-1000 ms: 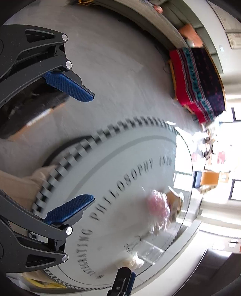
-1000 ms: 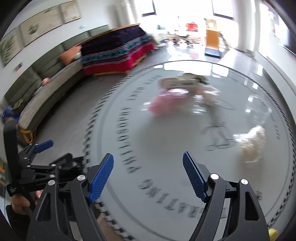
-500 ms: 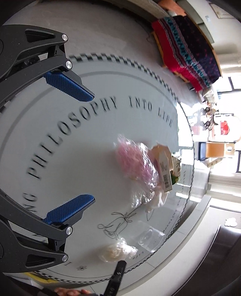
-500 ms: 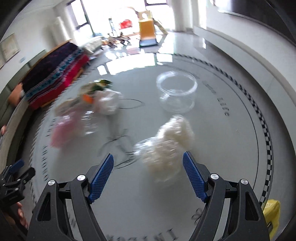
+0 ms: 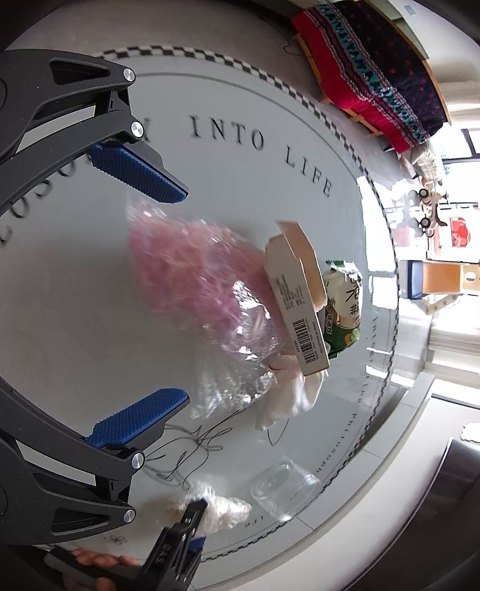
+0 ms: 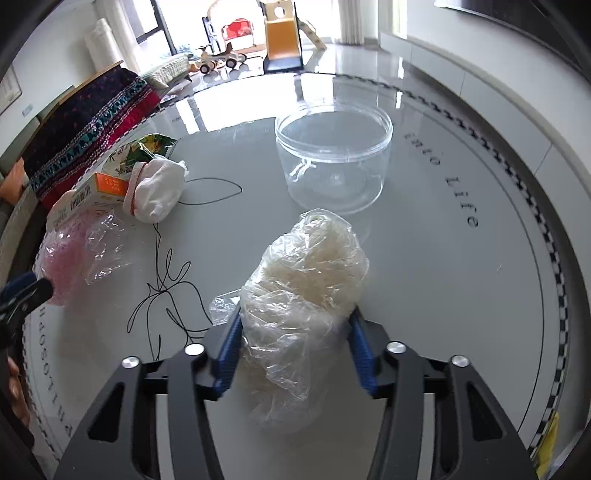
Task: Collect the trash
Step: 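Grasp the clear plastic bag with the right gripper while the left grasps the pink shredded-paper bag, then carry both bags over the bin and open both grippers to drop them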
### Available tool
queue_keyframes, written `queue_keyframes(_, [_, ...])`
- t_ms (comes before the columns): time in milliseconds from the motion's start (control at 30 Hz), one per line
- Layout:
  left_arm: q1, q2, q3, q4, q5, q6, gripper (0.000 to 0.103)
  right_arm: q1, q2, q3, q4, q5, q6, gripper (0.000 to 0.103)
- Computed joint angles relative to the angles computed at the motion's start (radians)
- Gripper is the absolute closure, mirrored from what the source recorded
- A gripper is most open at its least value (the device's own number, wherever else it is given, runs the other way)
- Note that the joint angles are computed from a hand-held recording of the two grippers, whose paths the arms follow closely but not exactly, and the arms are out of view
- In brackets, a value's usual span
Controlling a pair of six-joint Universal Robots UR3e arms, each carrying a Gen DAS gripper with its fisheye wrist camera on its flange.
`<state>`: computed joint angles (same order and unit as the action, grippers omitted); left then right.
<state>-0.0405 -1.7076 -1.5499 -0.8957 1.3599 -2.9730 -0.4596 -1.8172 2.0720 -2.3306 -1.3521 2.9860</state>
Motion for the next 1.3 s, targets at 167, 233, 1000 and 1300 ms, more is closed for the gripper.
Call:
queue_keyframes(167, [-0.013,-0.095,0.084,0.006,0.018,-0.023,0.006,-0.059,-0.032,0.018,0.034,0.064,-0.031,0.053])
queue_keyframes(233, [-0.015,-0.123,0.11,0.004,0.019,-0.028,0.006,-0.075,-0.043,0.02,0.052,0.081,-0.038,0.053])
queue_keyframes(1000, [0.024,0.196,-0.201,-0.017,-0.034,0.049,0.057,-0.09,-0.285,-0.027,0.308,0.113,-0.066,0.053])
queue_keyframes(1300, [0.112,0.479,-0.402,-0.08,-0.048,0.111,0.057,-0.033,-0.465,-0.082,0.491,0.139,-0.075,0.053])
